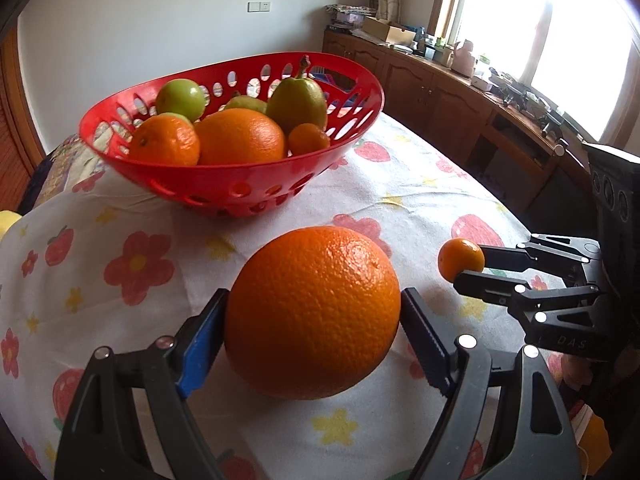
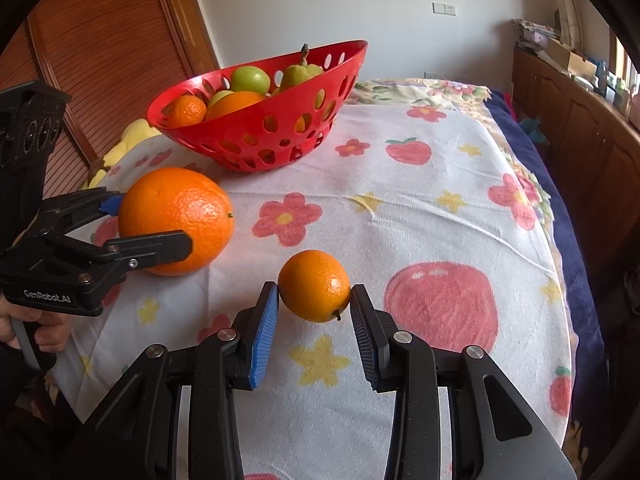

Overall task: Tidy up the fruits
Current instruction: 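Lift the large orange and mandarin and carry both over the red basket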

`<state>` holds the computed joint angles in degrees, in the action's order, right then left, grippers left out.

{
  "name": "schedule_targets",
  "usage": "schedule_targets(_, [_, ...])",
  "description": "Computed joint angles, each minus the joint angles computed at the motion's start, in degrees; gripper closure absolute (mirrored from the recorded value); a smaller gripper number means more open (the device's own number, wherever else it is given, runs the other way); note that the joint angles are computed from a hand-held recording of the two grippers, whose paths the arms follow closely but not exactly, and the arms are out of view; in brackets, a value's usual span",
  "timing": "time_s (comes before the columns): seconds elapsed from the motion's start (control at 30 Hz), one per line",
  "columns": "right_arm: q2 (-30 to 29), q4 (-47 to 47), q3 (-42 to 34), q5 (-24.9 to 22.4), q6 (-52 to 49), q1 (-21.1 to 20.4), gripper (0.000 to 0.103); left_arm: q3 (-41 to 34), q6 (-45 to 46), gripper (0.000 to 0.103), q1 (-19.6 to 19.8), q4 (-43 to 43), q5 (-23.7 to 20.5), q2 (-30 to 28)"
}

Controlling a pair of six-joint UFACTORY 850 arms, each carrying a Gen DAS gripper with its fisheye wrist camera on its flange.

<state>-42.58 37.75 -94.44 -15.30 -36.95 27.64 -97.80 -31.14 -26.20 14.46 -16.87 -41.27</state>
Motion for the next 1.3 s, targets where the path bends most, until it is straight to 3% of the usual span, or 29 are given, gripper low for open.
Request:
schedule_targets(0.33, [-0.01,2.20,-0.18,0.02,-2.14,0.51,0.067,6.17,-8.26,0.021,0.14,7.74,4.13,5.41])
schedule_targets(0.8, [0.61,5.32,-3.62,0.63,-6.91,0.89,0.067,6.63,-24.07,0.020,0.64,24.96,6.04,9.04])
schedule_targets(1.13, [-2.29,3.22,-11.24,-0.35,-6.66,0.58,0.067,2.44,-28.28,0.020,1.97,30.90,5.29,7.67])
schedule_targets(1.3, [-6.60,-2.43,-19.35,-2.28,-2.82,0.54,0.067,-1.37,-24.61,0.020,2.86,28.21,4.46,5.29])
